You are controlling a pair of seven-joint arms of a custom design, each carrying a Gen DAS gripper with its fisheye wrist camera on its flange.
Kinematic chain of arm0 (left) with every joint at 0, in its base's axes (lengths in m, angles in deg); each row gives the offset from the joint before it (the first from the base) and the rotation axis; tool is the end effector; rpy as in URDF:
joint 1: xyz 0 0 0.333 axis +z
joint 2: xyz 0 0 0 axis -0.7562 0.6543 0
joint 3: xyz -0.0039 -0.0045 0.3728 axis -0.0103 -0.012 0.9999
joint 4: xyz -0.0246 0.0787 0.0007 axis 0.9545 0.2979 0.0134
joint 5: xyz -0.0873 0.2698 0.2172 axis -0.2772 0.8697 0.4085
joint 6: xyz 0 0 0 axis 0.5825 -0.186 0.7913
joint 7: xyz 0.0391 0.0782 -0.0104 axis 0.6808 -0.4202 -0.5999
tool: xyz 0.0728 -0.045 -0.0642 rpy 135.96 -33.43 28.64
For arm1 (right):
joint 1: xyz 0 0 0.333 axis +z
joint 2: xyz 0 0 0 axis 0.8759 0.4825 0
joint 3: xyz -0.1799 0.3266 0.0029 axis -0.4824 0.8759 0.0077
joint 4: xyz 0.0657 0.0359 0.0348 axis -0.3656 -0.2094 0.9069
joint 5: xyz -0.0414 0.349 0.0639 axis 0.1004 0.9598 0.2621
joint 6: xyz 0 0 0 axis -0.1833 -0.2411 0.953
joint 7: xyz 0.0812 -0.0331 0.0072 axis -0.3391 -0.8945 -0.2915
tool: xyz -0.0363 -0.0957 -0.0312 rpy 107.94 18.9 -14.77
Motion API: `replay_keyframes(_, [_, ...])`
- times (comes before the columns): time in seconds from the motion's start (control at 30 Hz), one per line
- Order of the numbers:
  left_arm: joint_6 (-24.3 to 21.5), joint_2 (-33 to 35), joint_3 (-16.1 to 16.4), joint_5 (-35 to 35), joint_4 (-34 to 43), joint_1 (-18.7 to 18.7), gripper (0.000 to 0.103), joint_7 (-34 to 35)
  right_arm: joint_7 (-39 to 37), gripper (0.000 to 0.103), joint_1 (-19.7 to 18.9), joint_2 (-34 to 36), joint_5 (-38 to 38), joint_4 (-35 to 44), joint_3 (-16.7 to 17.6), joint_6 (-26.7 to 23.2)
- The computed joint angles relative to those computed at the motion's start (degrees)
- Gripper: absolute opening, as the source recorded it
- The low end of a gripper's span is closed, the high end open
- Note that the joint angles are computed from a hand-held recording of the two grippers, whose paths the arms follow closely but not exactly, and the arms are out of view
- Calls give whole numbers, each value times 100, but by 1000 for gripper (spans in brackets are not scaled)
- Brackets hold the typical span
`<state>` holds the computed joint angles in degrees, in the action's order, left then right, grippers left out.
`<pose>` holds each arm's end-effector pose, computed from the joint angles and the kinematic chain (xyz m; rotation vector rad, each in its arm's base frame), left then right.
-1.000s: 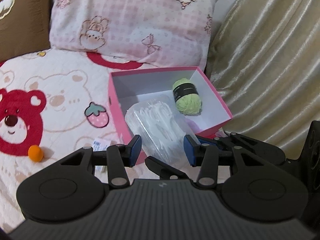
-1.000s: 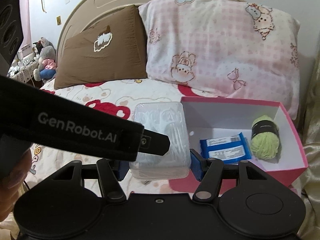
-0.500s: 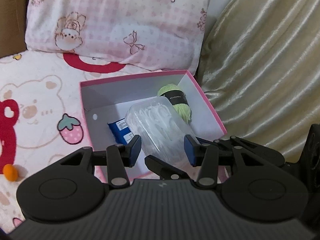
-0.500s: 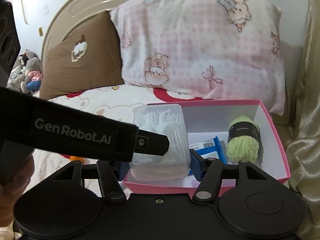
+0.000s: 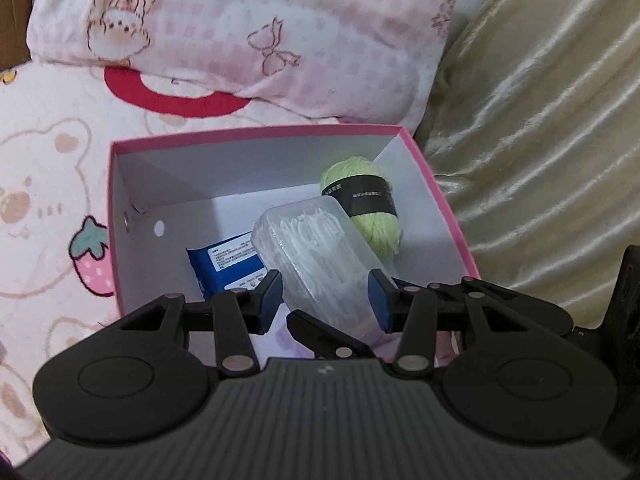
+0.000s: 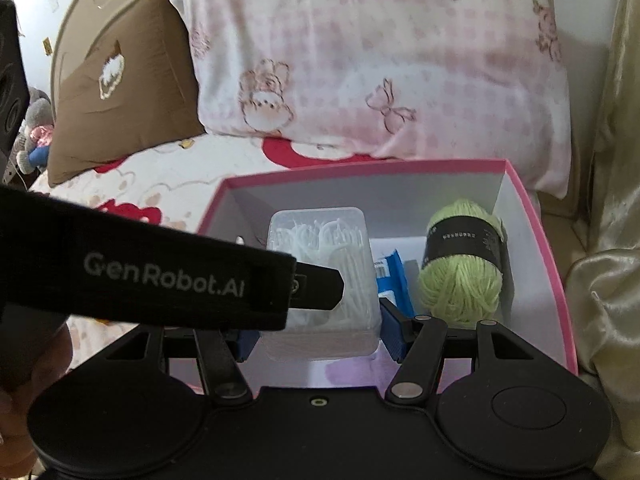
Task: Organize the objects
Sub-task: 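Carry the clear case with the left tool over the pink box, then lower the clear case into the box beside the wet-wipes pack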
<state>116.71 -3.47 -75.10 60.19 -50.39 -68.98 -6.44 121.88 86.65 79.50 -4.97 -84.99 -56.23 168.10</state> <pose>0.4321 -0.3308 0.6307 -2.1370 1.9050 -1.0653 0.4159 0.2888 0.6356 -2.0414 1.3441 -0.3190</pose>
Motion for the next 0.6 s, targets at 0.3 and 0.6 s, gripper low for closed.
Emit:
replay_keyframes(0.3, [208,322,59,181,-69,63,44,-141,-404,65,21,548,374,339,-79,-219])
replay_keyframes(0.6, [183,602,101,330,-26,10,42,-258,-412,65,-62,904,424,596,-66,-634])
